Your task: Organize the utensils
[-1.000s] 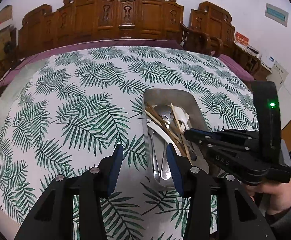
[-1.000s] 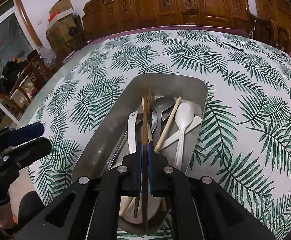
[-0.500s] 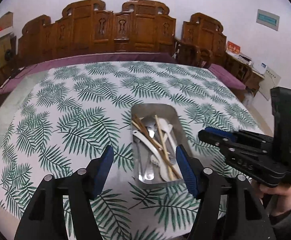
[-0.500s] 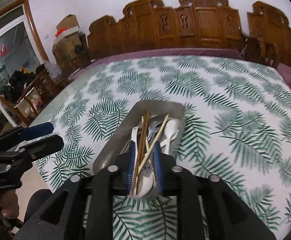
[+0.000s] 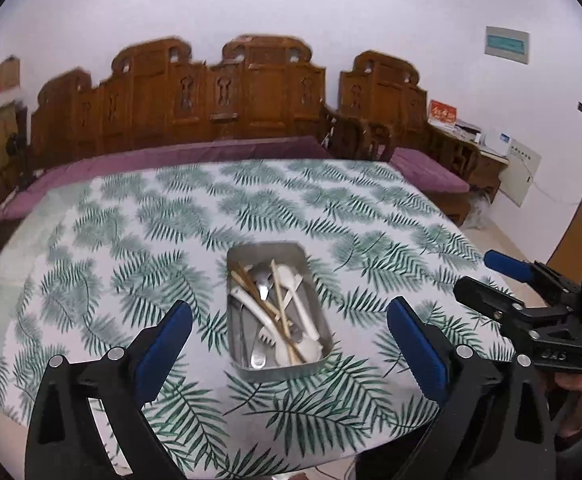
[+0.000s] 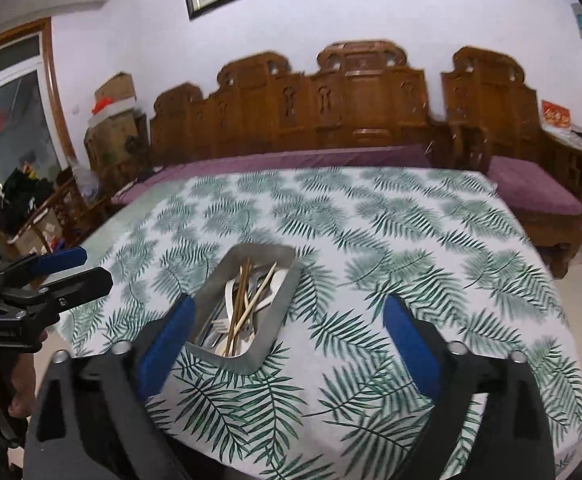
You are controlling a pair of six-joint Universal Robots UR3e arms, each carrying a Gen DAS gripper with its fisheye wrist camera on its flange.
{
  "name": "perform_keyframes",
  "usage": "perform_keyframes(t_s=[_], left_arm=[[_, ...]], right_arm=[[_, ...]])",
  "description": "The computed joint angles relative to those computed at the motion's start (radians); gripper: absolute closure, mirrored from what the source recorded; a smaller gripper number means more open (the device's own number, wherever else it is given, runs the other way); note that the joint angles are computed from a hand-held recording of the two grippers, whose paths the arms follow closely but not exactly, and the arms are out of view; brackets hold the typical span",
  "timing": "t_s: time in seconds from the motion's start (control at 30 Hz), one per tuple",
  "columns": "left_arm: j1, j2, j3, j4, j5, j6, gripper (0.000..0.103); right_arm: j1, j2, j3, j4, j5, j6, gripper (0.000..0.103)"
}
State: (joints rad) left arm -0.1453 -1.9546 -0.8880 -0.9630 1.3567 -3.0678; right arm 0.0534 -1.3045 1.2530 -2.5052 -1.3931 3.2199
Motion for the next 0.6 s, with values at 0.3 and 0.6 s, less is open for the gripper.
perform_keyframes(t_s=[0.3,0.6], left_arm=[[-0.055,0.101,-0.029,0.046,0.011,-0.021,0.009],[-0.072,0.138,-0.046,0.060,0.040,-0.055,0.008]], right_arm=[[-0.026,-0.174,0.079,-0.039,-0.003,0.000,0.003],[-0.019,-0.228,0.091,-0.044,-0.011,-0.016,0.003]])
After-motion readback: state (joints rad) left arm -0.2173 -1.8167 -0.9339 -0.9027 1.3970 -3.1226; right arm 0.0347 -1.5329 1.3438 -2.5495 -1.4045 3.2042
